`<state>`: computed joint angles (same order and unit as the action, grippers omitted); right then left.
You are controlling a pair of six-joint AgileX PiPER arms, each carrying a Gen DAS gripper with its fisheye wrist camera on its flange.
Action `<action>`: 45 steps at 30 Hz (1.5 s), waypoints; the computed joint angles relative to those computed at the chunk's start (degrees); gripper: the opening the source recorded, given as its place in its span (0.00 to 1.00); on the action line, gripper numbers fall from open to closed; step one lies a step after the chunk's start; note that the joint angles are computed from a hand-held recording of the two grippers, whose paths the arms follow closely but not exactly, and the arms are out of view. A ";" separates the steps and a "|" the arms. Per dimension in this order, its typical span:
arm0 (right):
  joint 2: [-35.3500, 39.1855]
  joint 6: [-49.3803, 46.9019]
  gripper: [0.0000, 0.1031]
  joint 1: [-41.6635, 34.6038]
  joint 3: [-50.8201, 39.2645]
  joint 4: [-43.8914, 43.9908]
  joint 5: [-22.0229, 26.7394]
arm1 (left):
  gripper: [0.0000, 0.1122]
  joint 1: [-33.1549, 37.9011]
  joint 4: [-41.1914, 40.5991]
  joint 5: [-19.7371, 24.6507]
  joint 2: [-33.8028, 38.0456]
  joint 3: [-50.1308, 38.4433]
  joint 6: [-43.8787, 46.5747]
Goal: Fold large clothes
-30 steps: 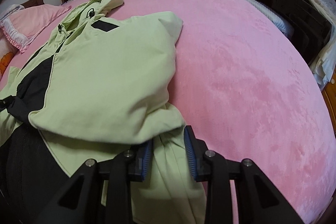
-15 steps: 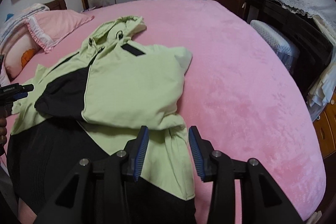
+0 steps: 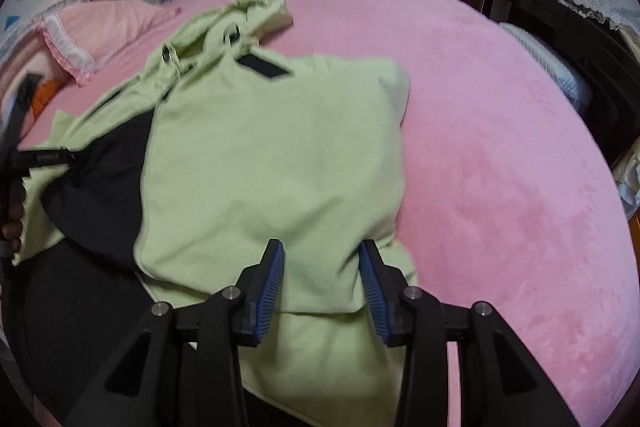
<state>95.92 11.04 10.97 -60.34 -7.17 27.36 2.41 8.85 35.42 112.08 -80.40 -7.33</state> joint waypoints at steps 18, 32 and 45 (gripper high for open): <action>3.79 8.02 0.46 3.29 -1.08 -6.60 -0.23 | 0.45 -3.55 22.70 -4.05 -0.54 4.68 -24.66; -11.43 8.27 0.46 5.89 0.15 -0.36 7.87 | 0.79 -6.50 8.14 4.31 -25.70 15.98 -11.47; -22.05 22.36 0.46 17.30 -5.62 -6.35 19.69 | 0.85 -3.72 -4.05 19.53 -47.91 19.43 0.49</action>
